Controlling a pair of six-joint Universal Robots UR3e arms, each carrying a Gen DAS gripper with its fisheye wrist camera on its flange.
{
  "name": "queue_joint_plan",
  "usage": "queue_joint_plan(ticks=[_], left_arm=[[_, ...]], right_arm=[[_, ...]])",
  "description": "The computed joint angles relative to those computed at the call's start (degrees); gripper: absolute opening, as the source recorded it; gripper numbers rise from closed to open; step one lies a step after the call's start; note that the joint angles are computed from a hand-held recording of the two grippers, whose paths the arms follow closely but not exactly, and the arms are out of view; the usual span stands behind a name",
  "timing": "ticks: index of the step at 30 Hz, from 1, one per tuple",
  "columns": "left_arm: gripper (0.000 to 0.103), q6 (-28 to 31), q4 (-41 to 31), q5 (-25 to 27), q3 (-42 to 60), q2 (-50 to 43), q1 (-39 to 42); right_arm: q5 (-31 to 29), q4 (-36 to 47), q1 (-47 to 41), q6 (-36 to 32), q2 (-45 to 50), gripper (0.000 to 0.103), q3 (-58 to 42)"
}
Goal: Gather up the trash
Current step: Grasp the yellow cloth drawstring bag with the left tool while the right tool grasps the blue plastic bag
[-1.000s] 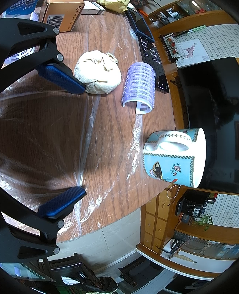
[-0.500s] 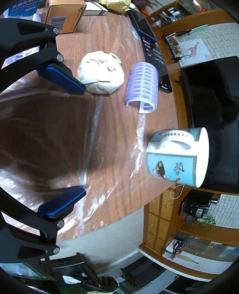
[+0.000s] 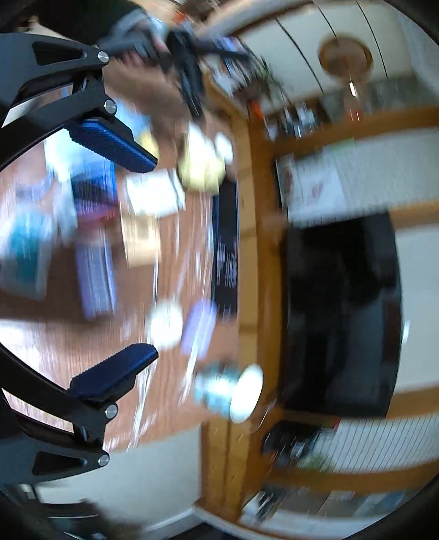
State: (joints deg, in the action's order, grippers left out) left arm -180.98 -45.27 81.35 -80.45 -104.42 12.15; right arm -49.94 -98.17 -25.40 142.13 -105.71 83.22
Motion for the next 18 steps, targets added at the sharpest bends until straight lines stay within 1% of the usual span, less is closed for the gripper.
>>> queue_joint_plan(ticks=[2,4,5,6,10,11,13,15,18], left_arm=[[0.101,-0.2,-2.0,-0.8,4.5,-2.5,-0.6],[0.101,0.4,-6.1,-0.4,11.3,-6.9,-2.0],[0.101,1.0,-7.4,-0.1,13.9,-8.9,-2.8],[0.101,1.1,-8.6,0.8,16.4,-10.8,-3.6],[0.101,0.4,-12.9,2.0,23.7,-16.2,-4.7],[0.101,0.1,-14.0,2.0,25.3,-17.2,-4.7],[0.101,-0.3,-16.6,0.0,28.0,-19.3,-3.9],[0.101,-0.9,-18.3,-0.4,30.2,-21.2,-3.7],[0.101,-0.5,-20.3,-0.7,32.2,-23.4,-3.7]], right_arm=[[-1.1,1.4,6.0,1.6,0.0,0.099,-0.1],[-2.5,0.2,11.6,3.5,0.4,0.099,1.0],[-6.1,-3.6,16.4,6.0,1.1,0.099,2.2],[-8.3,-6.7,19.2,7.9,1.4,0.099,3.4],[-16.9,-15.0,28.0,13.9,5.6,0.099,6.1],[-18.6,-16.1,30.1,15.5,6.1,0.099,6.1],[-22.0,-19.4,33.0,17.2,6.8,0.099,7.9],[-25.8,-22.1,36.0,18.9,8.3,0.099,8.9],[-28.5,-23.0,37.7,20.5,9.8,0.099,9.4]])
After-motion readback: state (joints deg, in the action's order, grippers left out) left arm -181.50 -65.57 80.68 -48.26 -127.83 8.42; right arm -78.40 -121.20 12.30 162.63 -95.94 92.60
